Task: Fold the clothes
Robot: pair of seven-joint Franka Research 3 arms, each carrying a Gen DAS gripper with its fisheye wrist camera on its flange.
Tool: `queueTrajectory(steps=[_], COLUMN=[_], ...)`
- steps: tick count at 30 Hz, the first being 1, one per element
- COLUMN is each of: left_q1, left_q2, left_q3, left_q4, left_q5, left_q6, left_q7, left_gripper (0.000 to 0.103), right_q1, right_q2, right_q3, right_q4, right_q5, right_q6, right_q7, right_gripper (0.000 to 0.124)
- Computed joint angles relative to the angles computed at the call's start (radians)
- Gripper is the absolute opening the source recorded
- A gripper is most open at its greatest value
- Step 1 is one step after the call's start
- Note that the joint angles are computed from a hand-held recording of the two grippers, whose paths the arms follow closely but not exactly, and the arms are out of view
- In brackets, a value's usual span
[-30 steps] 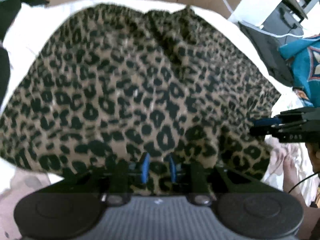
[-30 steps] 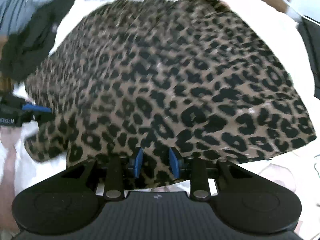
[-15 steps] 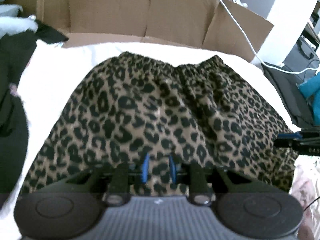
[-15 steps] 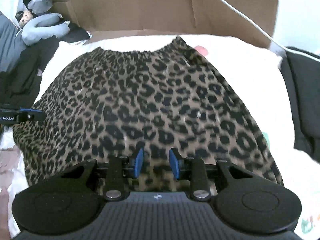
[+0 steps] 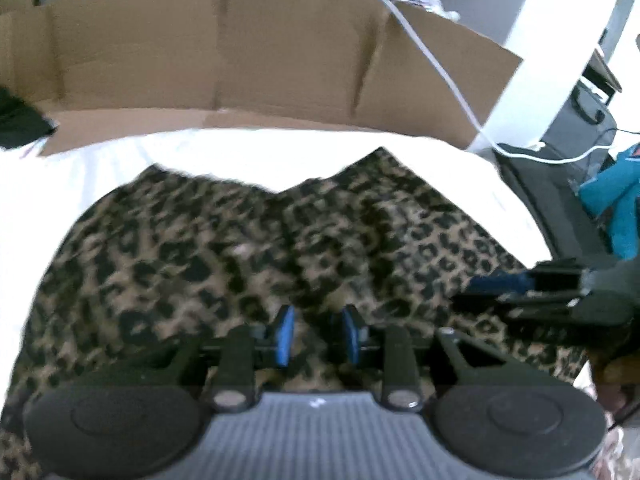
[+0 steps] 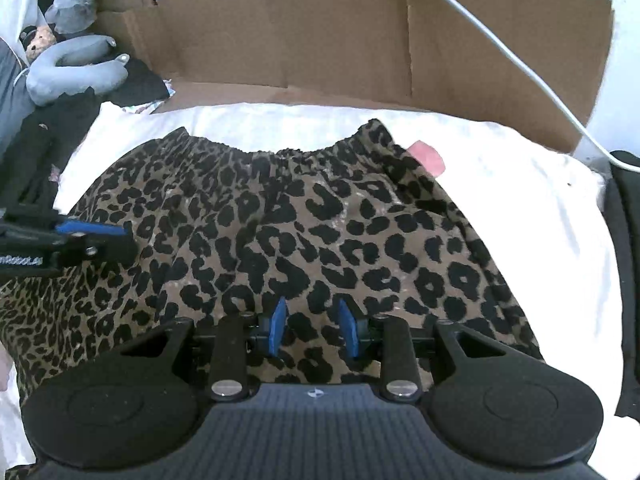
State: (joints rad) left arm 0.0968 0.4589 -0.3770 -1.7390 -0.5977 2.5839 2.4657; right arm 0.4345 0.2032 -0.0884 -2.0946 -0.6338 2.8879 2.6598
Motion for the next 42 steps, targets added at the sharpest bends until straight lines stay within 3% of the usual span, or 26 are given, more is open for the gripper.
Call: queueTrajectory(steps=[2, 8, 11, 14, 18, 20, 25, 28, 30, 35, 38, 42], left_q1=[-0.012, -0.080, -0.097, -0.080, -0.128, -0.101, -0.015, 0.038, 0.056, 0.049, 0.011, -0.102], left_q2=[0.027, 0.113, 0.133, 0.137, 0.111, 0.110, 0.099, 0.092, 0.094, 0.132, 0.147, 0.203], left_q3=[-0.011, 0.030, 0.044, 0.024, 0.076, 0.051, -0.031, -0.092, -0.123, -0.152, -0.123, 0.000], left_q4=[0.026, 0.094, 0.087, 0.072, 0.021, 0.023, 0.035, 0.036, 0.043, 0.094, 0.114, 0.195], left_q5=[0.002, 0.152, 0.244, 0.288, 0.418, 0.428, 0.373, 0.290, 0.241, 0.167, 0.165, 0.269], left_q6=[0.004, 0.013, 0.064, 0.105, 0.204, 0.191, 0.132, 0.128, 0.131, 0.071, 0.062, 0.037], left_q7=[0.008, -0.128, -0.163, -0.171, -0.267, -0.289, -0.275, -0.200, -0.143, -0.034, -0.015, -0.181], left_gripper=[0.033, 0.032, 0.034, 0.034, 0.034, 0.034, 0.029, 0.028, 0.026, 0.021, 0.019, 0.011], right_q1=[0.000, -0.008, -0.008, 0.006, 0.007, -0.006, -0.026, -0.048, -0.045, -0.040, -0.024, 0.002], right_q2=[0.012, 0.054, 0.068, 0.069, 0.058, 0.050, 0.036, 0.024, 0.034, 0.089, 0.121, 0.137], right_q3=[-0.006, -0.027, -0.036, -0.060, -0.076, -0.069, -0.030, -0.024, -0.027, -0.020, -0.026, -0.058], right_q4=[0.006, 0.025, 0.029, 0.028, 0.025, 0.020, 0.049, 0.030, 0.046, 0.101, 0.129, 0.129], right_q5=[-0.005, 0.023, 0.046, 0.022, -0.036, -0.044, -0.062, -0.091, -0.116, -0.047, 0.010, 0.062], right_q6=[0.004, 0.008, -0.011, -0.030, -0.081, -0.099, -0.211, -0.105, -0.079, -0.021, -0.012, -0.016], right_q7=[0.002, -0.025, -0.063, -0.074, -0.028, -0.012, 0.012, 0.050, 0.069, 0.013, -0.051, -0.082], right_gripper=[0.036, 0.036, 0.036, 0.034, 0.031, 0.027, 0.028, 0.028, 0.028, 0.028, 0.028, 0.028])
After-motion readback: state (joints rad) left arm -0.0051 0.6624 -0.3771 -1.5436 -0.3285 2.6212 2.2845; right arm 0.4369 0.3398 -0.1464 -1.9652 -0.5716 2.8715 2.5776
